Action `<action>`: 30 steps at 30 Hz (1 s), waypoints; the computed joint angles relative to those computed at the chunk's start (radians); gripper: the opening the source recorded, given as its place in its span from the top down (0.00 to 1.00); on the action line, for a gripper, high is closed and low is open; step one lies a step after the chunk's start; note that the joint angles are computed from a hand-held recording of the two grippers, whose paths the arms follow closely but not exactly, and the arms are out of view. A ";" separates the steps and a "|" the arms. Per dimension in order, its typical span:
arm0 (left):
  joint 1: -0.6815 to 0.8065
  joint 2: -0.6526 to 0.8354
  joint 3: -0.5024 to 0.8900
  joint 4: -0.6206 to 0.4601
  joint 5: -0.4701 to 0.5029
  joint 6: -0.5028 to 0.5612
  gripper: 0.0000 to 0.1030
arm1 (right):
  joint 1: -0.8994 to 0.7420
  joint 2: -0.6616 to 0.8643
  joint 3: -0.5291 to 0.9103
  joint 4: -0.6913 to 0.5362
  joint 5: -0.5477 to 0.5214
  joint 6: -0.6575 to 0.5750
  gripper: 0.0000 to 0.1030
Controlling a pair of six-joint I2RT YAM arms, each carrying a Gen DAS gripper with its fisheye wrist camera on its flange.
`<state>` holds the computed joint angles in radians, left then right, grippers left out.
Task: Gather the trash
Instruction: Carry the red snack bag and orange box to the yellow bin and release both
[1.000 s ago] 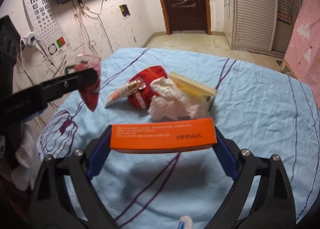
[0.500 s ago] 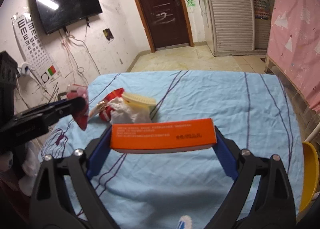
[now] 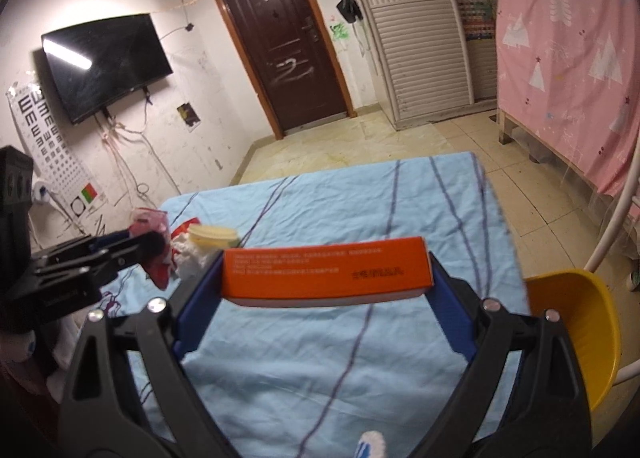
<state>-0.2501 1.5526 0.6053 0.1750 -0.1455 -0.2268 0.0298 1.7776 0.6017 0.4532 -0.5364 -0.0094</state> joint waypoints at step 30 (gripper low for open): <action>-0.424 0.538 0.684 -0.272 -0.062 -0.044 0.68 | -0.558 0.308 0.312 -0.209 -0.276 -0.176 0.12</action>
